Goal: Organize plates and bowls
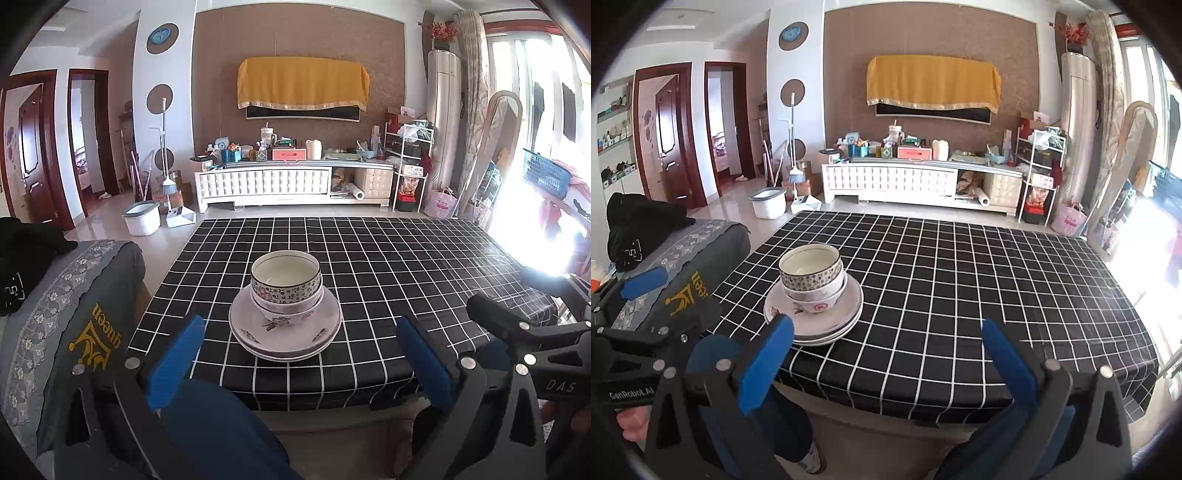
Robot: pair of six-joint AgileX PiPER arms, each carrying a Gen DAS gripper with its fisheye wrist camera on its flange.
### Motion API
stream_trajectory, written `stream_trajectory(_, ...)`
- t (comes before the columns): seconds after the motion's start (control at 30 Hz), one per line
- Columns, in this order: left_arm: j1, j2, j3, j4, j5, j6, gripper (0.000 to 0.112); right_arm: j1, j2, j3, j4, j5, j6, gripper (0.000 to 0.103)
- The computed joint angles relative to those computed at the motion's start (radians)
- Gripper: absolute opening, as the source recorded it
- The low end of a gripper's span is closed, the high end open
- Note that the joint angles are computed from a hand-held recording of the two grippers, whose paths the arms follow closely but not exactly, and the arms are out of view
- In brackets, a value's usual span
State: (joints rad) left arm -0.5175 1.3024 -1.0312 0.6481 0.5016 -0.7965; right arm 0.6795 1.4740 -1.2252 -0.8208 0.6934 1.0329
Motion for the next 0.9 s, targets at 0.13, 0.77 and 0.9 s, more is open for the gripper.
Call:
stream_trajectory(0.13,0.002,0.001,-0.002,-0.007,-0.001,0.008,0.103,-0.001,-0.001,0.001,0.005,0.002,-0.002,0.103)
stream_trajectory(0.77,0.008,0.0,0.008,-0.007,-0.005,0.012,0.103,0.007,-0.003,0.012,-0.014,0.012,0.012,0.103)
stream_trajectory(0.9,-0.001,0.0,0.008,0.018,0.006,-0.011,0.103,0.009,-0.004,0.014,-0.014,0.013,0.013,0.103)
